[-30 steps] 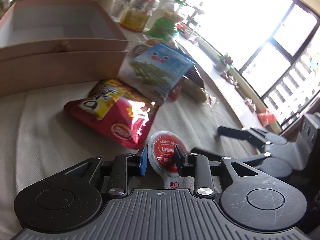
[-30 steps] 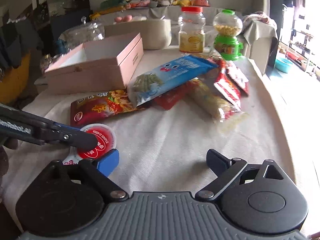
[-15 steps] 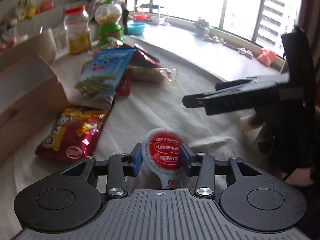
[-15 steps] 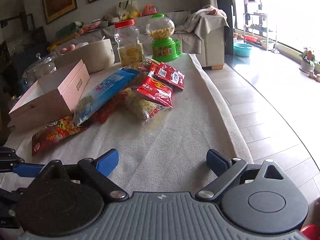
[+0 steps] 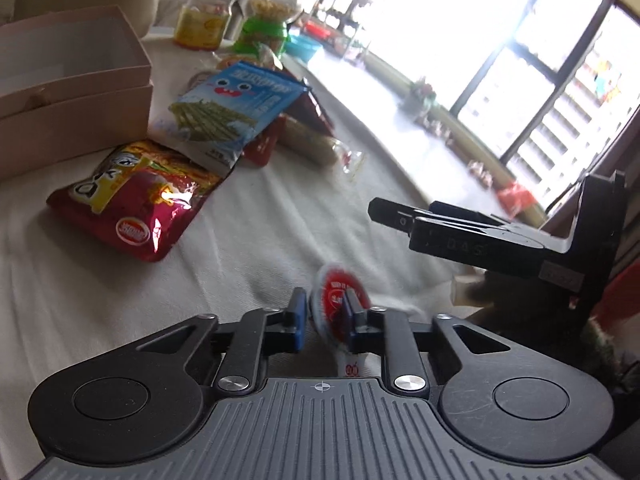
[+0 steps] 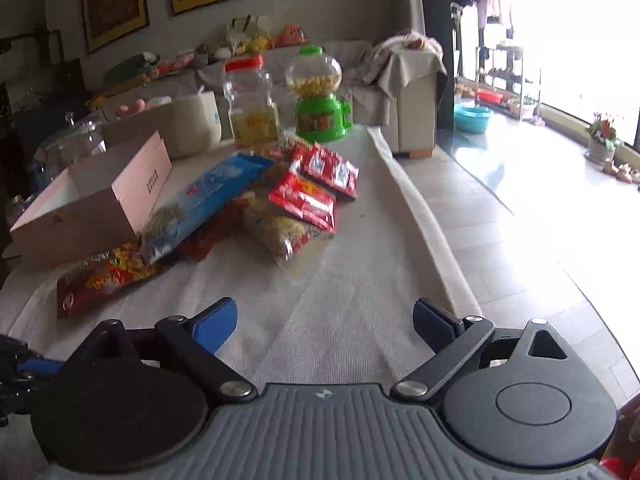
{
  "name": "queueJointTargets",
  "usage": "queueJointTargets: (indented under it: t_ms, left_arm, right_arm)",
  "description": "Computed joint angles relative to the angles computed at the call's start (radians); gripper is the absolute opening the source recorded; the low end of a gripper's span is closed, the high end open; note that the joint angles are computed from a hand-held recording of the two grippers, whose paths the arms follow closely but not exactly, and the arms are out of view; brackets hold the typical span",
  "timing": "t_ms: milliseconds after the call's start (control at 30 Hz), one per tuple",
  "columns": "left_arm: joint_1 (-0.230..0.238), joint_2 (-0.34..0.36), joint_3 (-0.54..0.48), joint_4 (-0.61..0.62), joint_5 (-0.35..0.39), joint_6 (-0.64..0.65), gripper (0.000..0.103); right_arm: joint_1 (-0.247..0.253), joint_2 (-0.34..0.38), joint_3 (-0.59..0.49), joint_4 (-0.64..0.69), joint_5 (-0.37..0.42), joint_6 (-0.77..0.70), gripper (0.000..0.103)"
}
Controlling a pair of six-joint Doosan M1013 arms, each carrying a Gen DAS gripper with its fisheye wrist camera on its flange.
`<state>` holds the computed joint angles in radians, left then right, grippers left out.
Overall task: Organize snacks
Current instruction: 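Carry the jelly cup with the left tool while the right tool reaches the red noodle bag, then grasp the red noodle bag with the right tool while the left tool holds the jelly cup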
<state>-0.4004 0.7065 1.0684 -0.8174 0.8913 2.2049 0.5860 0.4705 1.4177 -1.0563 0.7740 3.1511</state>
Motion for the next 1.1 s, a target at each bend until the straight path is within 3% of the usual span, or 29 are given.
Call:
queueJointTargets:
  t_ms: [167, 300, 467, 600, 700, 800, 867, 933, 1100]
  left_arm:
    - [0.022, -0.032, 0.07, -0.119, -0.039, 0.066, 0.018]
    - [0.047, -0.064, 0.125, -0.163, -0.122, 0.076, 0.018]
    - [0.091, -0.118, 0.204, -0.179, -0.321, 0.027, 0.018]
    - [0.12, -0.132, 0.23, -0.109, -0.445, -0.138, 0.018]
    - [0.133, -0.123, 0.225, -0.133, -0.452, -0.157, 0.017]
    - [0.131, -0.111, 0.215, -0.152, -0.442, -0.152, 0.017]
    - [0.128, -0.099, 0.199, -0.15, -0.436, -0.16, 0.017]
    - [0.127, -0.093, 0.194, -0.153, -0.429, -0.158, 0.017]
    - [0.133, -0.09, 0.198, -0.195, -0.391, -0.113, 0.017]
  right_arm:
    - [-0.001, 0.005, -0.032, 0.062, -0.02, -0.091, 0.095]
    - [-0.006, 0.026, -0.081, 0.141, -0.08, -0.21, 0.095]
    - [-0.011, 0.085, -0.19, 0.36, -0.173, -0.495, 0.095]
    - [0.016, 0.173, -0.316, 0.363, -0.167, -0.699, 0.095]
    - [0.032, 0.24, -0.411, 0.294, -0.153, -0.774, 0.093]
    - [0.035, 0.306, -0.513, 0.258, -0.127, -0.83, 0.084]
    - [0.03, 0.343, -0.579, 0.321, -0.093, -0.929, 0.077]
    - [0.021, 0.367, -0.628, 0.429, -0.036, -1.052, 0.063]
    - [0.011, 0.275, -0.481, 0.513, -0.078, -1.091, 0.061]
